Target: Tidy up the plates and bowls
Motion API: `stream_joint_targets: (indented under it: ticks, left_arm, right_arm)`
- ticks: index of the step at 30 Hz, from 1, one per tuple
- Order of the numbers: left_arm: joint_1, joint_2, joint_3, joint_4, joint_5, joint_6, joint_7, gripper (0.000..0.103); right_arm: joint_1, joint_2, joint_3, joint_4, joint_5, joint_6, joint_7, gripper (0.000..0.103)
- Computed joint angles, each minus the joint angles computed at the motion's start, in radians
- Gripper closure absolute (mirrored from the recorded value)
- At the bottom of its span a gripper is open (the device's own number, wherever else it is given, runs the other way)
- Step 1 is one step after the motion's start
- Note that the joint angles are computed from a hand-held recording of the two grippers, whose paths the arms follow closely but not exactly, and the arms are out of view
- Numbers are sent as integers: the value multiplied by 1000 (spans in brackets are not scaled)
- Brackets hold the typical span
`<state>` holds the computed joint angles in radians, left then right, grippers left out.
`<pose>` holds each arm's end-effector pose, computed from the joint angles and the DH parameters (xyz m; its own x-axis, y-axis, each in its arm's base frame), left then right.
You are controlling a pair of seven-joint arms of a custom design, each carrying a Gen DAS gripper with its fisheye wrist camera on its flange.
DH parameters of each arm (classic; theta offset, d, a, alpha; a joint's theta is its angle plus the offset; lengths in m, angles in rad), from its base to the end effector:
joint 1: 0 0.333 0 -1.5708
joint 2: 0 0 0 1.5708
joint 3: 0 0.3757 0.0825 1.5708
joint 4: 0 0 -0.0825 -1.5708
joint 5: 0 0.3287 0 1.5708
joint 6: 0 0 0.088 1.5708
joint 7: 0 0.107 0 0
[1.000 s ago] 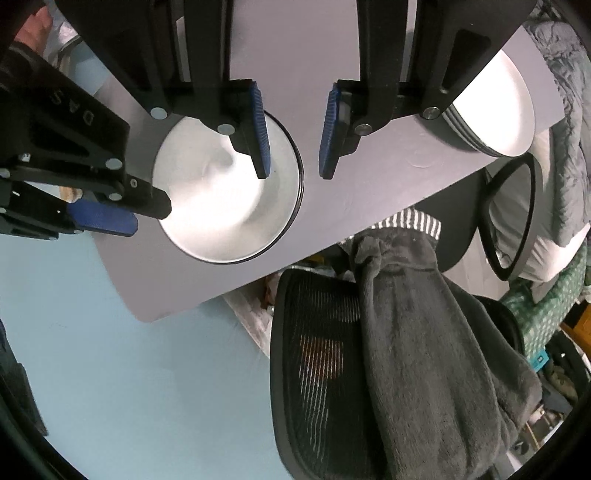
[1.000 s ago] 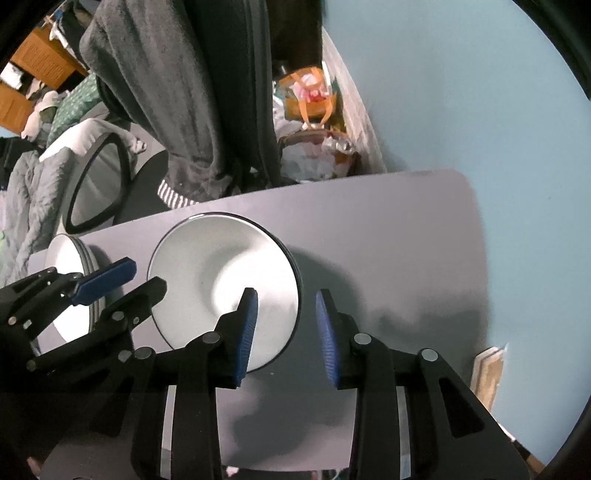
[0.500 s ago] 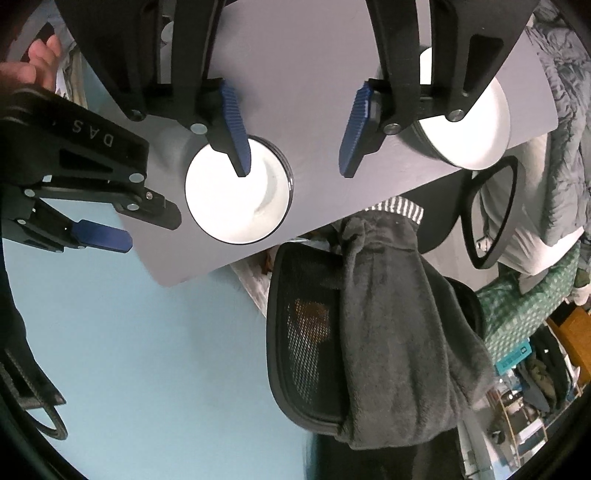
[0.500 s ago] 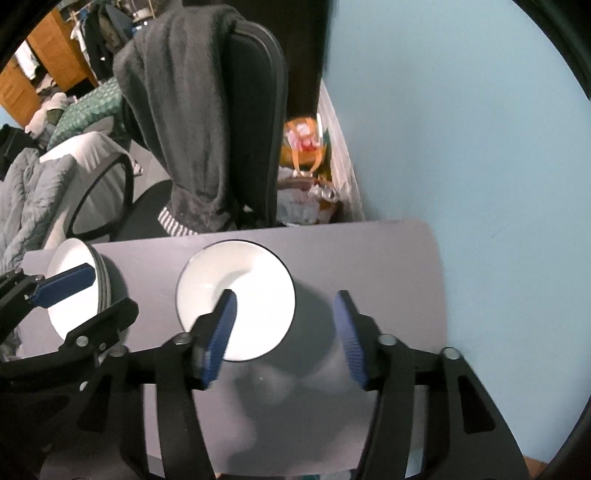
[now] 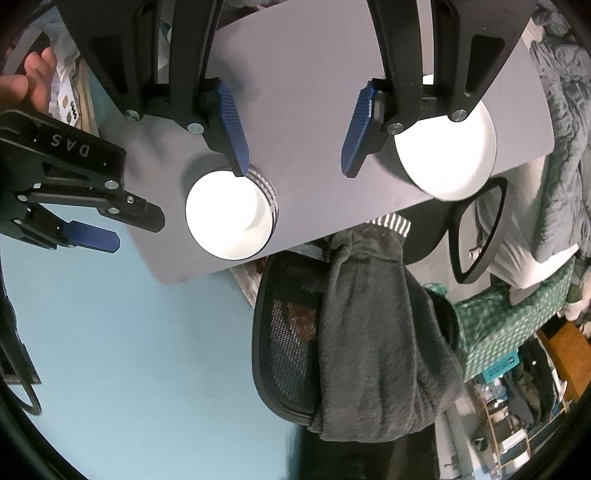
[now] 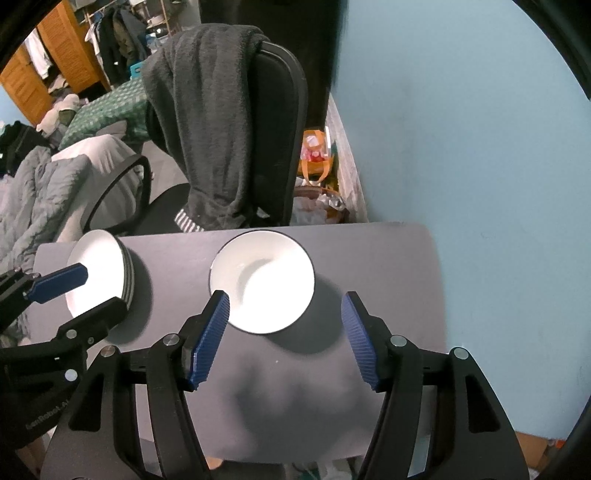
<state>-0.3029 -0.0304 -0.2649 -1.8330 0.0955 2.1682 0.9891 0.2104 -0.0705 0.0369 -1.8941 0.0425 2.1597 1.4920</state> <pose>0.4481 -0.2843 0.6470 -0.0465 -0.9928 0.1101 -0.9365 0.0049 -0.3508 0.4969 0.1280 0.6393 0.3060 -0.9520 -0.0125 -0.8995 -0.2847 -0.3313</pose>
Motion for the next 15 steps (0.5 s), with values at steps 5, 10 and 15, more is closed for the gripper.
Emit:
stream_joint_targets:
  ticks: [5, 10, 15]
  left_arm:
    - [8, -33, 6, -32, -38, 5, -11, 48]
    - [13, -58, 6, -59, -64, 13, -10, 48]
    - [19, -76, 6, -76, -86, 18, -13, 46]
  right_arm:
    - [4, -14, 3, -12, 19, -4, 5, 41]
    - [7, -20, 2, -22, 46, -7, -2, 40]
    - [9, -18, 1, -22, 61, -20, -17, 39]
